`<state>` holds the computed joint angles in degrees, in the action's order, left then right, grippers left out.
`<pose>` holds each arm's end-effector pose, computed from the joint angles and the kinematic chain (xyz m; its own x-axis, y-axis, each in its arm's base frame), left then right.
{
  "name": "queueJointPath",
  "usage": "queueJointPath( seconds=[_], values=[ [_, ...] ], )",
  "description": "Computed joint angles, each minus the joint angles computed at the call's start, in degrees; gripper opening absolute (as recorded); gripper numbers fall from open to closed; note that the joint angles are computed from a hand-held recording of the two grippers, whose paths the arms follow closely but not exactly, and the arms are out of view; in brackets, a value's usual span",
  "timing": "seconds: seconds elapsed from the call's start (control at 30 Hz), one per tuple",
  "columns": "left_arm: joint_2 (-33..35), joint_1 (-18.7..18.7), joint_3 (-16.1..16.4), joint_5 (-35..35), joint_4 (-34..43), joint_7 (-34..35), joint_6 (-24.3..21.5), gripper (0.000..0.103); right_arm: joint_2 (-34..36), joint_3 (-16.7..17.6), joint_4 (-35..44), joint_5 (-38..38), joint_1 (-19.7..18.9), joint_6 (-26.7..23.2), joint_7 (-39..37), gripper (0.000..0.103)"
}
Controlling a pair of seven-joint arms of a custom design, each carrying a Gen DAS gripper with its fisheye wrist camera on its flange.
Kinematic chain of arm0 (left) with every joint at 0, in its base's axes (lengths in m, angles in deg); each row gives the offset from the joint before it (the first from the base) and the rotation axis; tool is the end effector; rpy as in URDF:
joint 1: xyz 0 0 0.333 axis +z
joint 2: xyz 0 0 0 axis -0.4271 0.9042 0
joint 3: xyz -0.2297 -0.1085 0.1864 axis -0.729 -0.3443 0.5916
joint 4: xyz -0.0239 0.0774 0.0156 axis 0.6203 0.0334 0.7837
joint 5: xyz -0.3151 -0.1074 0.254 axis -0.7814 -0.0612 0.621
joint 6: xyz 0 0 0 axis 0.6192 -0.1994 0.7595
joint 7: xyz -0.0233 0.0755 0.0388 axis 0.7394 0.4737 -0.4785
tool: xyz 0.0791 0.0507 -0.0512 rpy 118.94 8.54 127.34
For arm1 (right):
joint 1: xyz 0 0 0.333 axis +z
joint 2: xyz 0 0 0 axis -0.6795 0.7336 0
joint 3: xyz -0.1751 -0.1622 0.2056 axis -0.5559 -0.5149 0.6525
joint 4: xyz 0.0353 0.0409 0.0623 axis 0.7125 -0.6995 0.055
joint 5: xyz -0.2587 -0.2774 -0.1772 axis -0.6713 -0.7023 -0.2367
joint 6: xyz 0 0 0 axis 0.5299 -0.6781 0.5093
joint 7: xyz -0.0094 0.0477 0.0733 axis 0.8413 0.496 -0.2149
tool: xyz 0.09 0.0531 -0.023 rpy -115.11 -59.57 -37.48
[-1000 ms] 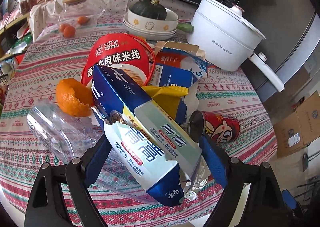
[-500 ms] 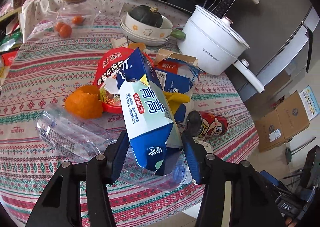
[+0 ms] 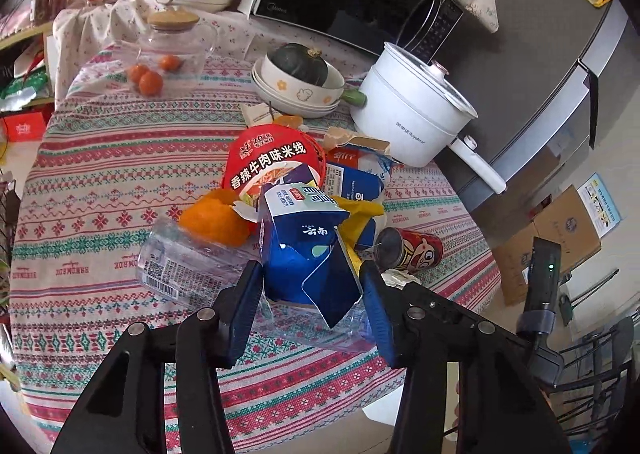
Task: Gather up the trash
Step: 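Close the left tool on the milk carton while the right tool grasps the crumpled paper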
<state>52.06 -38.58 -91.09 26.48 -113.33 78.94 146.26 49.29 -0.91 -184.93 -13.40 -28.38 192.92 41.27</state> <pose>0.5070 -0.2882 0.4410 0.0404 -0.9162 0.3988 -0.7794 -0.2786 -0.5611 0.5555 0.1631 0.3993 -0.0288 -0.9574 -0.2873 -0.8722 0.1645 -0.4608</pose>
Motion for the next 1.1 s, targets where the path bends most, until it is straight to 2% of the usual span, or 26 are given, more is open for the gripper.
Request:
queueJointPath(
  seconds=[0.1, 0.23, 0.3, 0.37, 0.5, 0.57, 0.83, 1.1],
  values=[
    [-0.8, 0.3, 0.1, -0.9, -1.5, 2.0, 2.4, 0.052, 2.4, 0.8, 1.0, 5.5, 0.1, 1.4, -2.0, 0.103],
    [-1.2, 1.0, -0.2, -1.8, -2.3, 3.2, 3.5, 0.052, 4.3, 2.2, 1.5, 12.0, -0.7, 2.4, -3.3, 0.092],
    [-1.6, 2.0, -0.8, 0.5, -2.7, 1.3, 3.8, 0.052, 4.2, 2.6, 0.9, 11.9, -0.8, 4.7, -2.8, 0.09],
    [-2.0, 2.7, -1.2, 1.3, -3.1, 0.3, 4.3, 0.052, 4.0, 3.3, 0.8, 14.4, -1.3, 5.4, -5.1, 0.085],
    [-2.6, 4.3, -2.2, 3.1, -3.6, -1.5, 5.4, 0.051, 3.3, 3.1, 0.2, 13.7, -1.2, 6.3, -6.3, 0.067],
    [-2.9, 4.8, -2.7, 3.5, -3.8, -1.9, 5.8, 0.051, 2.5, 2.6, -0.5, 11.6, -0.9, 6.8, -5.3, 0.066],
    [-4.6, 6.3, -4.3, 2.9, -5.0, -1.8, 6.3, 0.051, -1.5, 0.9, -2.8, 12.9, 0.4, 7.4, -8.0, 0.065],
    [-7.4, 5.2, -4.2, -5.4, -7.8, 6.1, 8.0, 0.051, -8.1, -3.9, -6.4, 16.6, 3.1, 6.5, -13.0, 0.065]
  ],
)
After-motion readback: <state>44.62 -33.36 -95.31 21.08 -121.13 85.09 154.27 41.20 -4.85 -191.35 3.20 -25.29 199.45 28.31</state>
